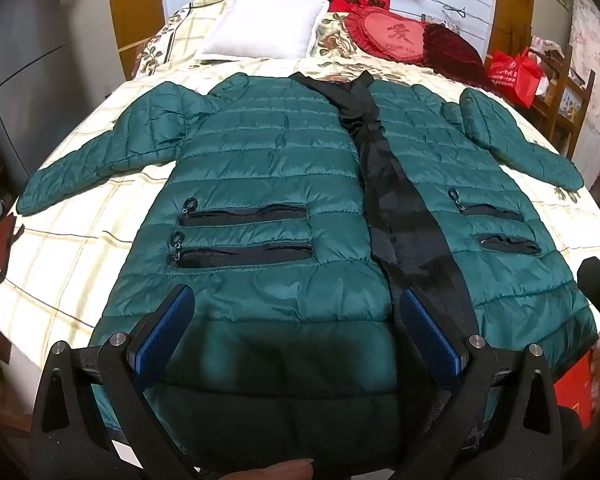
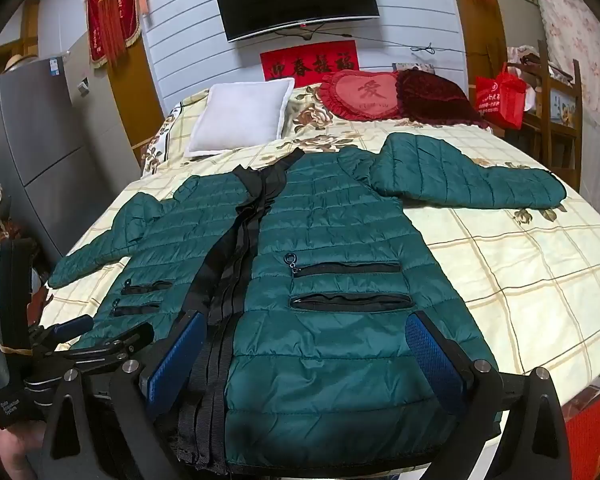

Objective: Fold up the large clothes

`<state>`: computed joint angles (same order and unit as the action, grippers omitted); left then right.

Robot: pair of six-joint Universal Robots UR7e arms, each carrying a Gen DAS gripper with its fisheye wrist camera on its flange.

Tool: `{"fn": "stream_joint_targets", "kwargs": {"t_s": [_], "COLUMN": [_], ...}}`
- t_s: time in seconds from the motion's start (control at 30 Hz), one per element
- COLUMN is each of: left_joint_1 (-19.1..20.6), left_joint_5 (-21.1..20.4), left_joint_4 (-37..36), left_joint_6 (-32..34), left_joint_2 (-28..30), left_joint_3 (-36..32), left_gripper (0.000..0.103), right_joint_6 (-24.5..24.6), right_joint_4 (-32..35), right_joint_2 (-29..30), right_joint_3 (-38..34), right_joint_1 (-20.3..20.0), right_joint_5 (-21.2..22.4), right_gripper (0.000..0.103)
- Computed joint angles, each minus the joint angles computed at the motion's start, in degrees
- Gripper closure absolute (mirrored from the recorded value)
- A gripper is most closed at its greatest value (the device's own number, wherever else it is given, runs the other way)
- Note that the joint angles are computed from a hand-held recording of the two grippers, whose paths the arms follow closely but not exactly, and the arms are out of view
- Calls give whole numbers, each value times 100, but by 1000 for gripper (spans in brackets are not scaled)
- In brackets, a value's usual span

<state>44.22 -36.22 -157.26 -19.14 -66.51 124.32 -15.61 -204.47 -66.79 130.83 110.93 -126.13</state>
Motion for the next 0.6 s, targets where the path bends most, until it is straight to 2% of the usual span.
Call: {"fn": "stream_joint_targets", "kwargs": {"t_s": [0.6], "left_joint_1": [2], "left_joint_5": [6], "left_joint_4": [33], "left_joint_6": [-8], "left_joint_2": [-6], "left_joint_3": [-3], "left_gripper": [0], "right_joint_6": [15], "right_joint_4": [38], "right_joint_2": [-21], "right_joint_3": [2], "right_joint_1": [-14], "right_joint_5": [9], "right_gripper": [4]}}
